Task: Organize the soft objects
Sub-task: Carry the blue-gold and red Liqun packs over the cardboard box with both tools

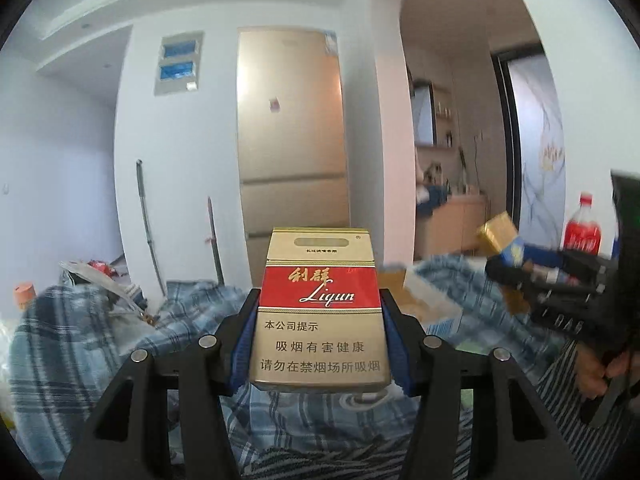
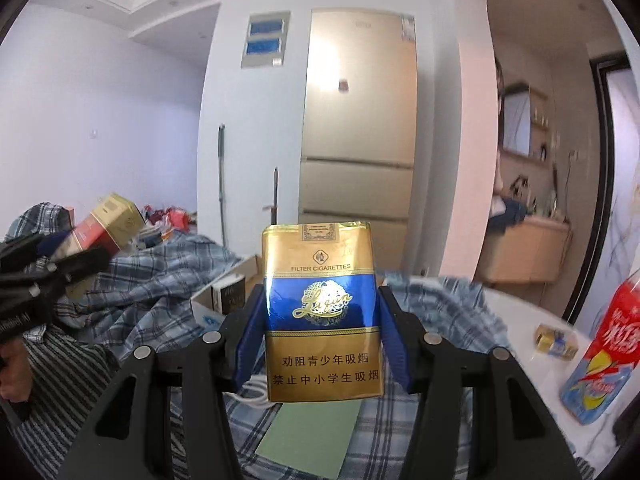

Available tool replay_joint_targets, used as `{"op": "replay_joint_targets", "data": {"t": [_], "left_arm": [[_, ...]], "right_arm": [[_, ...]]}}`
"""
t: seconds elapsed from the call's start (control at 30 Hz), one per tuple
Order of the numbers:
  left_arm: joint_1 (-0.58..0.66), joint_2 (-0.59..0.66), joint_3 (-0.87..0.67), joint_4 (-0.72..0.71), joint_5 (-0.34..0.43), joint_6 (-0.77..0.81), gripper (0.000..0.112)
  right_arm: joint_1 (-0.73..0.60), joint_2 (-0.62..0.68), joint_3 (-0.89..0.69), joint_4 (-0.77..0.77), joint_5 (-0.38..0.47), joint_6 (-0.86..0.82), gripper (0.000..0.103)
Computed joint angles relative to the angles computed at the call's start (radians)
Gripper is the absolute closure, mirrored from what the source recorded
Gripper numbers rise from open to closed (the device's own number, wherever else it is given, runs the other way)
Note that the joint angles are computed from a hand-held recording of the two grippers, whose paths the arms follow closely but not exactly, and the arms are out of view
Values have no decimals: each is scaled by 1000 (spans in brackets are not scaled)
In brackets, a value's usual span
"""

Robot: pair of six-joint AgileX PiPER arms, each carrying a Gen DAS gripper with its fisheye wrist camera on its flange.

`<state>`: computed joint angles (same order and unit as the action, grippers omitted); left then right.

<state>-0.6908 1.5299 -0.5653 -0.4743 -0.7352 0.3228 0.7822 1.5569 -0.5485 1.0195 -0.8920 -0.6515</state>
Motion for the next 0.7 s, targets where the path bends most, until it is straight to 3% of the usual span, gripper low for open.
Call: {"op": "replay_joint_targets", "data": {"t": [0.13, 0.2, 0.3, 0.43, 0.5, 0.57, 0.7], "left_arm": [[-51, -46, 20, -75, -40, 58, 55], [-95, -61, 34, -130, -106, 105, 55], [-143, -89, 25, -199, -116, 191, 55], [-131, -132, -34, -206, -14, 209, 55], [-105, -150, -67, -166, 59, 157, 55], [-114, -141, -122, -205, 60, 200, 55], [-151, -115, -238, -298, 38, 326, 55]], "right_arm": [[38, -5, 1, 41, -73, -25, 50], [57, -14, 5, 65, -116, -30, 50], [67, -43, 0, 100, -138, -61, 50], [4, -120, -41, 123, -36, -112, 50], [10, -134, -61, 129, -77, -138, 50], [16, -148, -78, 105, -107, -159, 50], [2, -172, -169, 91, -83, -215, 50]]}}
